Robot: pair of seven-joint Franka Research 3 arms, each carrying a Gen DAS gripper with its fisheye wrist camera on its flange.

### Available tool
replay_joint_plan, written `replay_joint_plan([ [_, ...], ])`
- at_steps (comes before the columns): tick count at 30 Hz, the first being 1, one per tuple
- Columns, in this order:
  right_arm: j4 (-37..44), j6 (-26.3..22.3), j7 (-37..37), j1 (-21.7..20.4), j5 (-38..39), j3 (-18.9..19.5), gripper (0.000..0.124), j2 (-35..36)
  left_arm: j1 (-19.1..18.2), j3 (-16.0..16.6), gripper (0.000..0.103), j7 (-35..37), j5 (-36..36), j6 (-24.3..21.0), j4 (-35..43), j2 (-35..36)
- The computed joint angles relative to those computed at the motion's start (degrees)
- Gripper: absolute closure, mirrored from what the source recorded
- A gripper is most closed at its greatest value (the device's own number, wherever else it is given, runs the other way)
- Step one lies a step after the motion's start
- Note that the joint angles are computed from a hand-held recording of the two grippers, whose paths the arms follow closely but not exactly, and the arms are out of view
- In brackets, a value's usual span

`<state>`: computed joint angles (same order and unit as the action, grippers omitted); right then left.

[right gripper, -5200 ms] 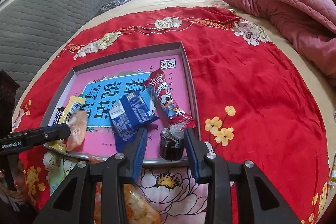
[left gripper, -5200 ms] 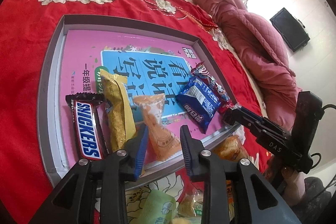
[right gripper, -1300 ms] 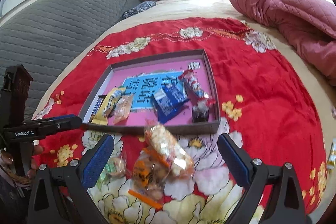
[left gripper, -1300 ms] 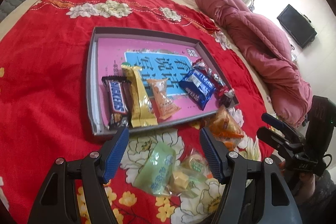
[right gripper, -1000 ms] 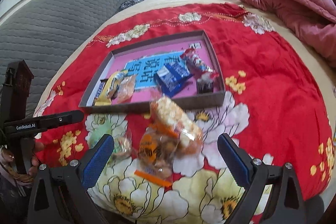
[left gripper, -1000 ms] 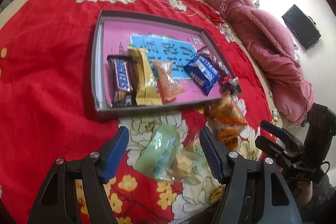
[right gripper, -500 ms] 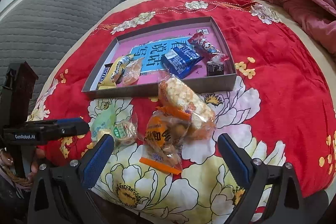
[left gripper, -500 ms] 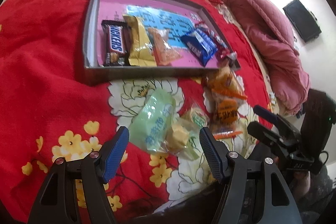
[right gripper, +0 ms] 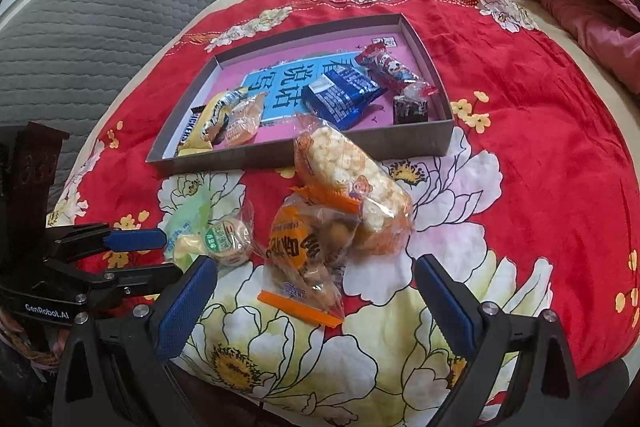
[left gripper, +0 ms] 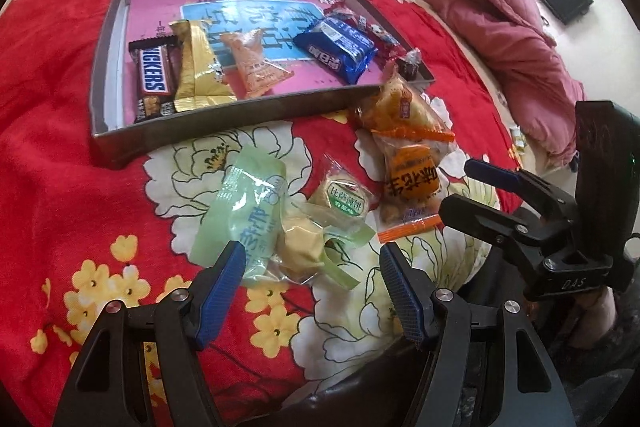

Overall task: Organize snacks
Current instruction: 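Grasp the orange-labelled nut bag with the right gripper while the left grasps the green pack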

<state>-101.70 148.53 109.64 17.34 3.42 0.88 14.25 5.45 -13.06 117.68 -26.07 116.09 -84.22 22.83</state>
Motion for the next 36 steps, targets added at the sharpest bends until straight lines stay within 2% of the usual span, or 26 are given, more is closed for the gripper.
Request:
replay_joint_plan([
  [4,0.50,-0.98,0.29,-0.01,0.20,-0.01,0.024,0.61,-0.35,-0.03,0.032,-0.32,0.77,-0.27,0.47,0.76],
  [7,1.31,-2.05,0.53,0.09,0.15,-0.07,0.024,1.32,-0.35,-0.22,0.043,-0.47,0.65,-0.29,0.84,1.22],
  [10,1.92,-2.64,0.14,-0.25,1.51,0.27,0.024,1.92,-0.21,-0.34,0.047,-0.65,0.60,-0.45,1.22,1.63],
  [13,2.21,-2.32,-0.77,-0.78,3.92,0.78,0.026,2.38,-0.01,-0.42,0.048,-0.66,0.46,-0.72,1.53,1.88],
  [20,4.08,-3.21,-2.33,-1.37,8.50,1.42,0.047,4.43,0.11,-0.51,0.049,-0.72,0.63,-1.16,1.96,2.22],
  [24,4.89,-2.47,-2.45,-1.18,9.37,1.41,0.052,5.47,0.07,-0.52,0.049,-0.51,0.84,-1.02,1.98,2.24],
  [34,5.99,-2.16,-1.93,-1.69,11.98,1.59,0.052,7.21,-0.28,-0.66,0.049,-1.17,1.49,-1.35,2.90,3.01],
  [36,6.10,-1.93,-1.82,-2.00,13.20,1.83,0.046,7.49,-0.19,-0.71,0.049,-1.28,1.40,-1.59,3.21,3.25],
])
